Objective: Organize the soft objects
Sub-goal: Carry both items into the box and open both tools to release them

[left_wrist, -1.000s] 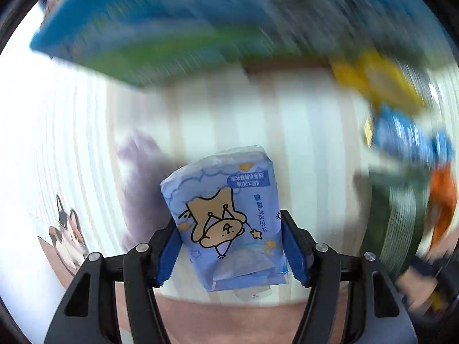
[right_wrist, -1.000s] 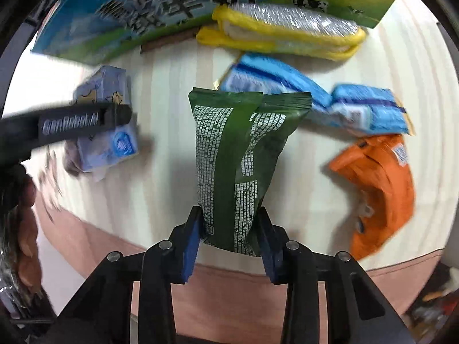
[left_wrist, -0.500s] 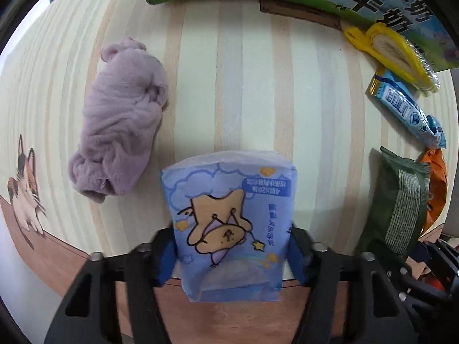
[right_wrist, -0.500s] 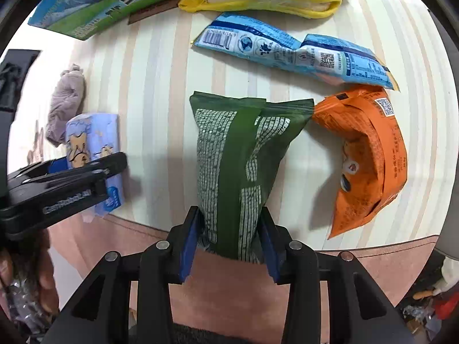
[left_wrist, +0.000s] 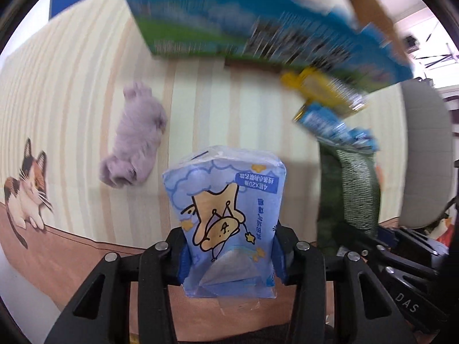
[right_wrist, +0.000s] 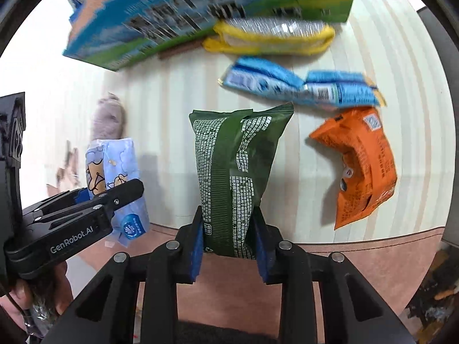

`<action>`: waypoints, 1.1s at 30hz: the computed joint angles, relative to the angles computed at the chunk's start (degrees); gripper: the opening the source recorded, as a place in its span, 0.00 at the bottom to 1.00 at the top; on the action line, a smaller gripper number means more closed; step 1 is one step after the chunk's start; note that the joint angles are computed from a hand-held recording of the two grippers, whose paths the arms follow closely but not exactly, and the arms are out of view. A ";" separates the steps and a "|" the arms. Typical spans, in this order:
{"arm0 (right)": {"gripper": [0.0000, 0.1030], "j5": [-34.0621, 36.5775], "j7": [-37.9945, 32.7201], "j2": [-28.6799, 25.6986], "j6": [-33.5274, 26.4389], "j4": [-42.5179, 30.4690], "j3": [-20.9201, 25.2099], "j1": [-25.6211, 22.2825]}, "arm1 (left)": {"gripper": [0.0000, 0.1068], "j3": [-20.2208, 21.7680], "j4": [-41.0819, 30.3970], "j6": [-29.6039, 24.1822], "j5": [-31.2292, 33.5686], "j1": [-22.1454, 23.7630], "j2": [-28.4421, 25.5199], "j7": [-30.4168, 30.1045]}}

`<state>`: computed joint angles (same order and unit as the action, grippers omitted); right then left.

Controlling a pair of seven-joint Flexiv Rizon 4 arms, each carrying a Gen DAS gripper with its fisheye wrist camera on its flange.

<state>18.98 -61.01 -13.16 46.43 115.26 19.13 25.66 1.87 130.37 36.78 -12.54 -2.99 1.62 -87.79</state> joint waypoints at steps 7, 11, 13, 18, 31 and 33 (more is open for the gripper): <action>0.30 2.87 -3.35 7.93 -3.24 -5.89 -2.23 -2.58 | 0.39 -1.25 -12.88 -5.20 -7.91 0.62 -2.37 1.77; 0.30 -1.51 -4.82 6.02 -4.71 -13.01 -4.89 -3.07 | 0.39 -2.46 -26.12 -7.12 -5.93 1.37 -10.37 -0.18; 0.30 -5.55 -4.51 2.78 -5.21 -17.05 -6.12 -3.07 | 0.39 -2.45 -32.29 -7.33 -4.14 1.90 -15.53 -1.14; 0.30 -8.64 -5.40 -7.21 -10.16 -27.45 -7.11 -4.69 | 0.39 -1.29 -49.23 -12.08 5.01 1.32 -27.96 -3.80; 0.30 -13.28 -5.60 -22.92 -18.64 -37.15 -6.69 -4.80 | 0.39 1.20 -84.36 -32.19 13.28 -1.27 -54.30 -5.19; 0.30 -13.46 -6.01 -23.46 -19.58 -37.16 -6.57 -4.80 | 0.39 1.15 -86.65 -33.78 13.62 -1.39 -55.79 -4.32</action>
